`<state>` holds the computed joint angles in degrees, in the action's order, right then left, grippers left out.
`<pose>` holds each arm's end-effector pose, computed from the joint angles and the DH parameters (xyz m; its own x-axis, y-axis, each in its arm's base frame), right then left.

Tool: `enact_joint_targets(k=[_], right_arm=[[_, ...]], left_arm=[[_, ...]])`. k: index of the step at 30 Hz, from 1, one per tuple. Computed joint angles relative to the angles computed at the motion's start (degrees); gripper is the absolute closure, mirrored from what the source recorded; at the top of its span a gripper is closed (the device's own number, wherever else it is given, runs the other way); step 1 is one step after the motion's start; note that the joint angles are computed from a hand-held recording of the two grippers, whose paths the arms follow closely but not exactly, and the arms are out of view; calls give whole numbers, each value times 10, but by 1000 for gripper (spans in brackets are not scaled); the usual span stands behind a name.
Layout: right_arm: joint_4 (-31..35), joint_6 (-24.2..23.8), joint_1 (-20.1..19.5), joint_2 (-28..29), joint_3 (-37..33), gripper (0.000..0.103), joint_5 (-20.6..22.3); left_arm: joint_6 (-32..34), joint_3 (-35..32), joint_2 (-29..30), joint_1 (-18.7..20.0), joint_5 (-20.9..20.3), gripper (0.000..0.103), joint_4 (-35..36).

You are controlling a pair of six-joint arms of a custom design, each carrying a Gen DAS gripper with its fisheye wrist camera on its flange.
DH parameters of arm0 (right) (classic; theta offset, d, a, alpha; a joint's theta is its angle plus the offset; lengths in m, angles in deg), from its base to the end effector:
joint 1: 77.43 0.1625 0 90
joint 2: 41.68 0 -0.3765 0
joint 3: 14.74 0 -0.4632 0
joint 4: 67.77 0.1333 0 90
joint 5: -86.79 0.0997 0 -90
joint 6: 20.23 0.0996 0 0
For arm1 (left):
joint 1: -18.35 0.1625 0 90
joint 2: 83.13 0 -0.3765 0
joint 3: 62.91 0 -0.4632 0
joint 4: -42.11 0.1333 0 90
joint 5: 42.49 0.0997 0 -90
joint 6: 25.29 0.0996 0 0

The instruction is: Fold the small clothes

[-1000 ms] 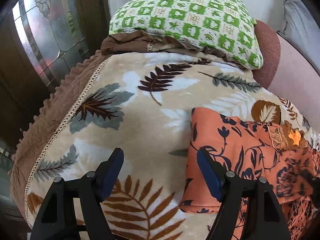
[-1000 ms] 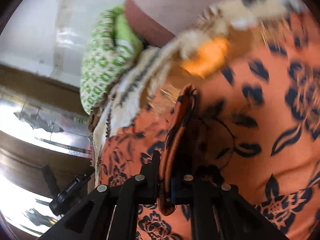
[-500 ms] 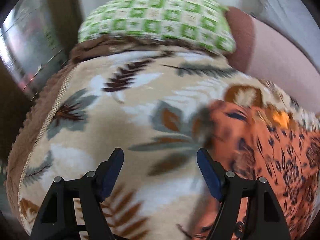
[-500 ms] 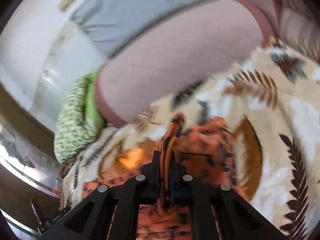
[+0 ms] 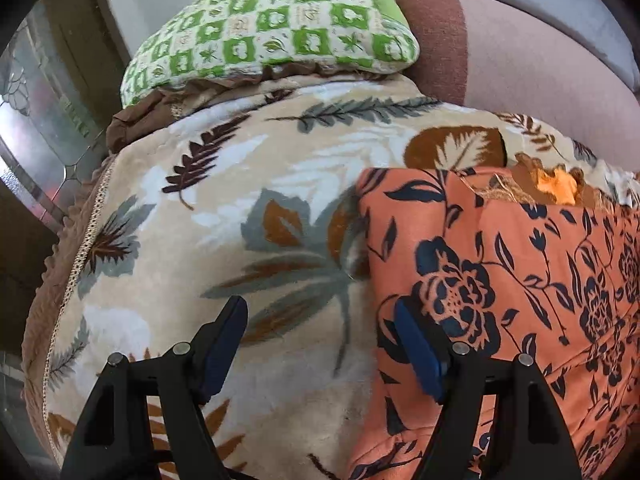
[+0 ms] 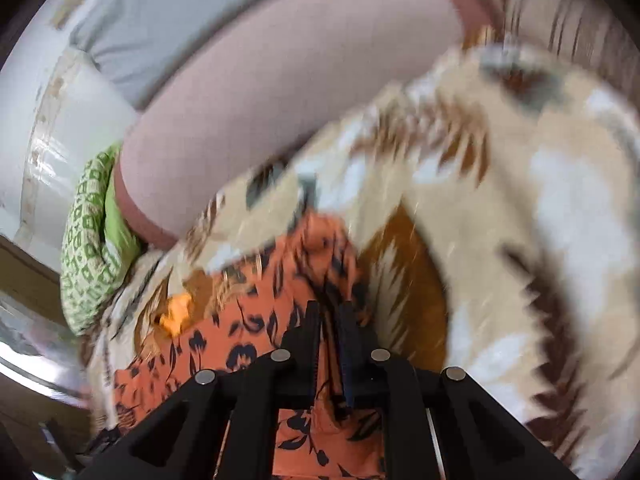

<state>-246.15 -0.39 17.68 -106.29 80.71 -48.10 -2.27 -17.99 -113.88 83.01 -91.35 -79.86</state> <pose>0.1226 -0.6639 0.3114 -0.7299 0.6800 0.0699 0.2125 0.3230 -0.9222 -0.2014 -0.8899 0.2007 -0.5463 0.4659 -0.6961 0.6749 0.7370 -0.0364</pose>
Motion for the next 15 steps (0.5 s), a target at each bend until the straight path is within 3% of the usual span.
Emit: enact_joint_targets(k=[3, 5, 9, 12, 15], right_arm=[[14, -30, 5, 10, -18, 92, 75], [21, -61, 9, 36, -46, 92, 87], [61, -10, -17, 66, -84, 92, 114], [113, 20, -36, 79, -100, 94, 87], [79, 25, -48, 67, -77, 95, 115]], left_arm=[[9, 16, -15, -4, -22, 27, -17], [16, 33, -27, -8, -41, 27, -30], [27, 43, -28, -12, -48, 27, -18], [10, 15, -2, -8, -21, 27, 42], [-20, -21, 17, -2, -23, 25, 90]])
